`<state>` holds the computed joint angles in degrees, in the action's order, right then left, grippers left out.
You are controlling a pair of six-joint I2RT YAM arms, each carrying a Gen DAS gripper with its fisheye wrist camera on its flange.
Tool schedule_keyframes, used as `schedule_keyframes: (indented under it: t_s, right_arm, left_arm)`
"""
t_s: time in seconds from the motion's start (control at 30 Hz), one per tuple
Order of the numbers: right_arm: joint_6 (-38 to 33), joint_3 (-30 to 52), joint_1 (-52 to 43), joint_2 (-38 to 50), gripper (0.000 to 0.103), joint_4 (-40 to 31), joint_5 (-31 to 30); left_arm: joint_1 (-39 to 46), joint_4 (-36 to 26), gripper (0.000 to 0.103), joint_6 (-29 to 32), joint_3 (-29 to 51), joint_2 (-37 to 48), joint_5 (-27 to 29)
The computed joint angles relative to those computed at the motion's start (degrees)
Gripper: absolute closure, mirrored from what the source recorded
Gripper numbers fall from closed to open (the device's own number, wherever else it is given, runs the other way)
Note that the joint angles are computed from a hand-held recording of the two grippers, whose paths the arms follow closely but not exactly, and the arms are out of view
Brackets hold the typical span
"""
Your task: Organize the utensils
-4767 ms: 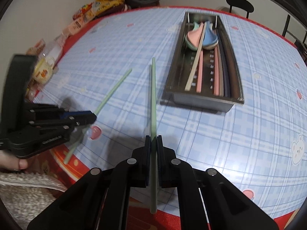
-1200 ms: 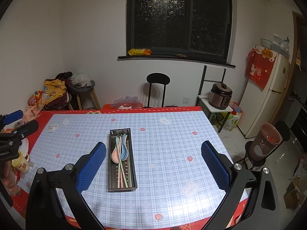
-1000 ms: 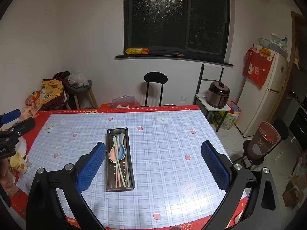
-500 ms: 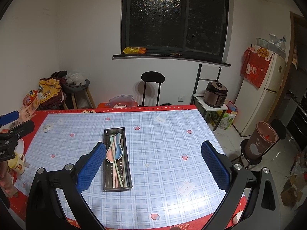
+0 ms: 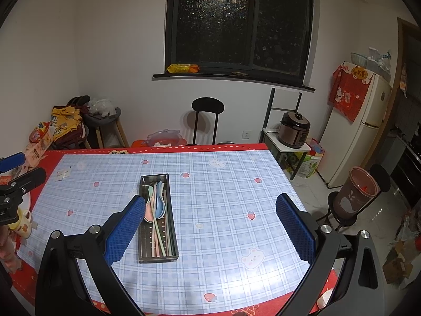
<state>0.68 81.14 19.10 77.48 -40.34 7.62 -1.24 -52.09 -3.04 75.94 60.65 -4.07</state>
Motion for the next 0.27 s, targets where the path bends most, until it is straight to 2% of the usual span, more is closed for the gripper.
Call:
schedule_keyframes:
  t_s: [0.27]
  right_arm:
    - [0.23,-0.31,0.05,0.3,0.006,0.0,-0.15]
  left_arm:
    - [0.12,-0.37,0.006,-0.32,-0.17,0.08,-0.05]
